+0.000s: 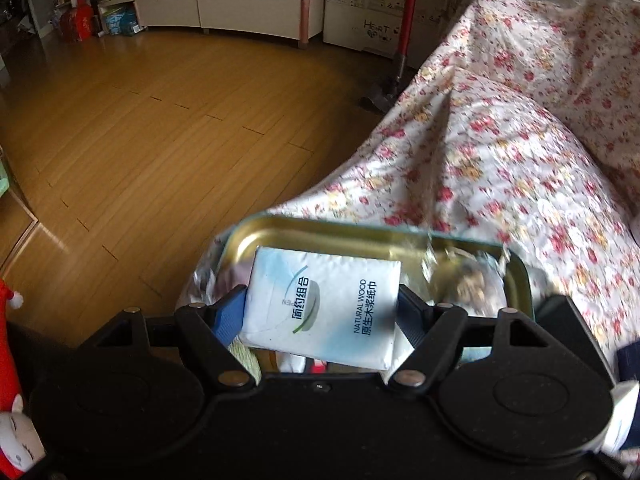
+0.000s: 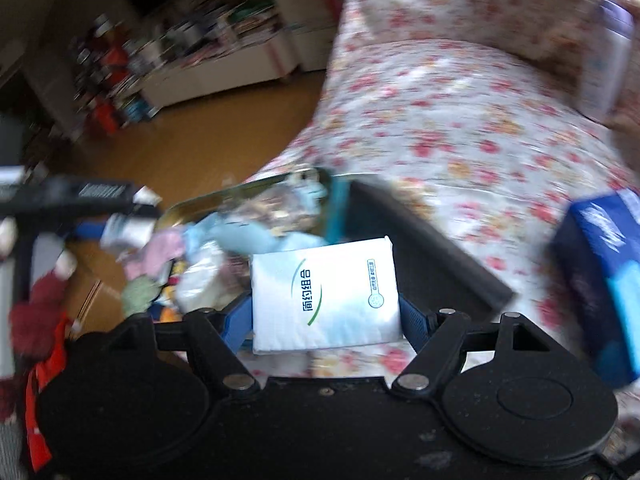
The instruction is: Organize soft objects
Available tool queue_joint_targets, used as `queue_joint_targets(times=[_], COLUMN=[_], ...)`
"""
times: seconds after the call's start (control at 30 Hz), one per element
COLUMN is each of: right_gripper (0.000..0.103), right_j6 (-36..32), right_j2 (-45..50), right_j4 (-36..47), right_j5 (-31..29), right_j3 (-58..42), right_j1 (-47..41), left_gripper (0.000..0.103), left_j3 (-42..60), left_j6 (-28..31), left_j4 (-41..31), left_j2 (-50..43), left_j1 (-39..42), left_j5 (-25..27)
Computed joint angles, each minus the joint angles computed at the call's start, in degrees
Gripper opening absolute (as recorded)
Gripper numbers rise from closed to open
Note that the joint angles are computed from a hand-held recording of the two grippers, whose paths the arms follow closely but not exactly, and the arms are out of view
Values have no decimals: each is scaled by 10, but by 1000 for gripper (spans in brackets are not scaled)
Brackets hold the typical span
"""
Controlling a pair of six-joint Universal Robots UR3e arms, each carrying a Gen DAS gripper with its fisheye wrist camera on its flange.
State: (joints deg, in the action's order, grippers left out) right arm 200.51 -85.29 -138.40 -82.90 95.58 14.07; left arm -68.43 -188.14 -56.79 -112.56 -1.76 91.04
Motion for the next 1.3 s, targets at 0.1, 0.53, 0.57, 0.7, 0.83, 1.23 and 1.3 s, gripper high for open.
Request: queue_joint_targets(times=[0.1, 0.53, 0.57, 0.7, 0.83, 1.23, 1.3], right_gripper=[75, 75, 76, 83, 83, 83, 83], right_j6=[-4, -20, -20, -18, -25, -17, -14], right_j2=[61, 207, 215, 228, 234, 181, 169], right_j4=[9, 72, 74, 65, 67, 48, 42], right_j5=[-8, -24, -25, -38, -45, -43, -47], right_j3=[-76, -257, -265, -270, -274, -209, -196], right_j1=[36, 74, 75, 82, 83, 79, 78], left_gripper=[72, 72, 72, 81, 83, 83, 83], left_j3=[58, 277, 290, 313, 315, 218, 192], left_j6=[1, 28, 31, 40, 41, 26, 25], left_j4=[-19, -119, -124, -137, -135, -93, -82], left_j2=[-40, -193, -203, -225, -230, -161, -142], left_j1=[7, 9, 8, 7, 0, -15, -19], left_j5=[1, 2, 1, -15, -1, 29, 36])
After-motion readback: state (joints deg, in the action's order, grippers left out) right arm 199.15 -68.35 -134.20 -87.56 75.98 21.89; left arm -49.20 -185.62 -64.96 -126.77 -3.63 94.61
